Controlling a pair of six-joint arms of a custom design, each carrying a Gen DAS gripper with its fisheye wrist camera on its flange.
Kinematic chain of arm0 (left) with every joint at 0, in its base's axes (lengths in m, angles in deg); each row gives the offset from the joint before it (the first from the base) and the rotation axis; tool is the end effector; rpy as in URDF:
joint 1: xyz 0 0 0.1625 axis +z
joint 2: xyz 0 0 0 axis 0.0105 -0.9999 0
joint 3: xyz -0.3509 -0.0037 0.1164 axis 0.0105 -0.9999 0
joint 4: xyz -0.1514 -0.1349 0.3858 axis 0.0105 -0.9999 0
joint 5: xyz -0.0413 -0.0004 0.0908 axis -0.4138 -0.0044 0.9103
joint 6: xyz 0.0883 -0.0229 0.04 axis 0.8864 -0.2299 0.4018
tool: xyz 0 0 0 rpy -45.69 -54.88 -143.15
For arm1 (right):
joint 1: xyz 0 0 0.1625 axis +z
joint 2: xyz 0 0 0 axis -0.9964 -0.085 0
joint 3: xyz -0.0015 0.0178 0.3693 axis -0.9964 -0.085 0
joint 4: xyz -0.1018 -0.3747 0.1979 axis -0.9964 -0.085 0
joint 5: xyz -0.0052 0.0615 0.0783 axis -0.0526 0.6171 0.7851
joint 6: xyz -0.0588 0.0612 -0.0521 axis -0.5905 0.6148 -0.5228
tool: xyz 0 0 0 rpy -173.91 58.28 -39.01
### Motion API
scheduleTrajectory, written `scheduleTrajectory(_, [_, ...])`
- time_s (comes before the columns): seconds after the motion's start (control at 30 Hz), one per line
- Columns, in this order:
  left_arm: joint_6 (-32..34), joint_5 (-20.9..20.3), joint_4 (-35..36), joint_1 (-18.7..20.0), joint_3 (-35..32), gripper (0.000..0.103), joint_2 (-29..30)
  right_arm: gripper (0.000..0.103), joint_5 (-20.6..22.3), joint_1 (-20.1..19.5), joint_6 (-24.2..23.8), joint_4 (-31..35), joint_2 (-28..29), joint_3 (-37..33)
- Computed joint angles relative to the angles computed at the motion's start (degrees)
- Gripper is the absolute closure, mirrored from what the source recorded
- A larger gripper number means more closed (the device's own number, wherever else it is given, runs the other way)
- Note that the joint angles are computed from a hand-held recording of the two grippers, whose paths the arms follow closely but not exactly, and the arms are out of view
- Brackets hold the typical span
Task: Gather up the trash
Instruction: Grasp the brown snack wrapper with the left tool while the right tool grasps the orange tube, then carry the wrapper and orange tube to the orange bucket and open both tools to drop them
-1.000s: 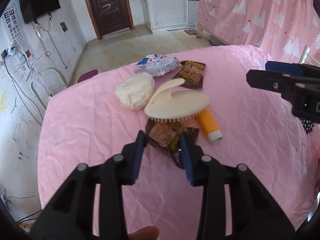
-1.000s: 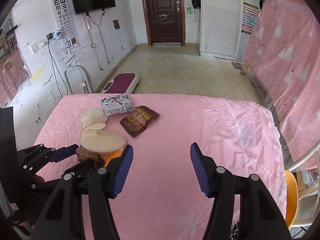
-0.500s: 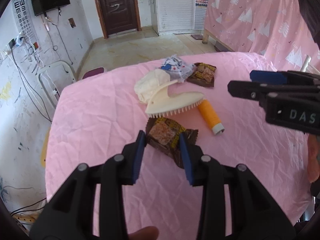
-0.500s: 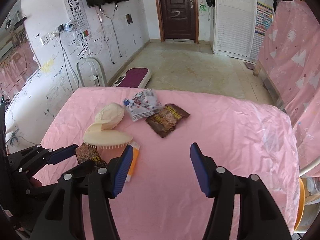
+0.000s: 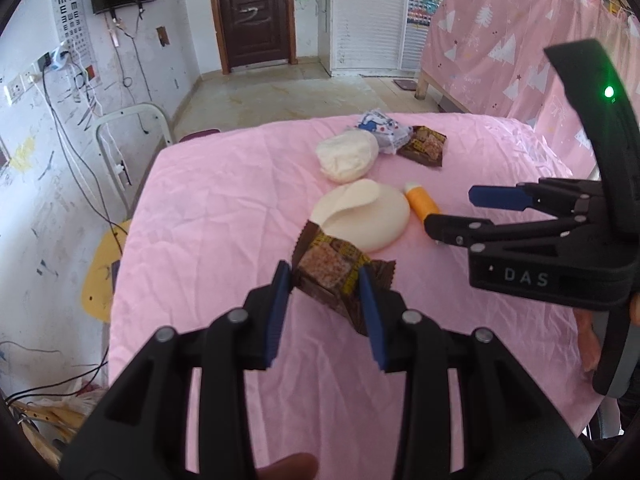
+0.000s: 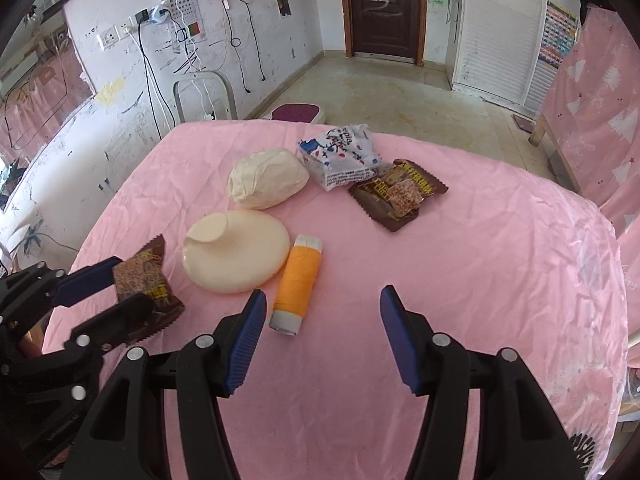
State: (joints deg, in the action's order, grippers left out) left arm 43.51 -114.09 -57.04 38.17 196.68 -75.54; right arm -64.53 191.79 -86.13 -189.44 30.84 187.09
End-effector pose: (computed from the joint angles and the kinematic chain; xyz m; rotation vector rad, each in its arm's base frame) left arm -0.1225 -0.3702 0.1424 0.4978 2.2898 -0.7374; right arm 0.2190 -0.4517 0.0520 0.7113 -2.4250 0.4792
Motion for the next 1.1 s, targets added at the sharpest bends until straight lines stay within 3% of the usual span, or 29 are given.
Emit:
scheduleTrajectory(0.2, [-1.7, 1.0, 1.6, -1.1, 1.1, 0.069, -2.7, 0.074, -0.8, 0.0, -0.4, -0.7, 1.9, -0.7])
scheduleTrajectory(0.37, [-2.7, 1.2, 3.0, -1.6, 1.8, 0.069, -4.5, 0.098, -0.7, 0.3, -1.7, -2.0, 3.0, -1.1])
scheduleTrajectory(0.67, [-5.1, 2.5, 5.1, -3.8, 2.1, 0.069, -5.4, 0.098, 0.3, 0.3, -2.7, -5.1, 0.7, 1.1])
scheduleTrajectory(1.1, [-7.5, 3.5, 5.9, -9.2, 0.4, 0.069, -0.9, 0.098, 3.3, -1.9, -3.9, -10.1, -12.1, 9.9])
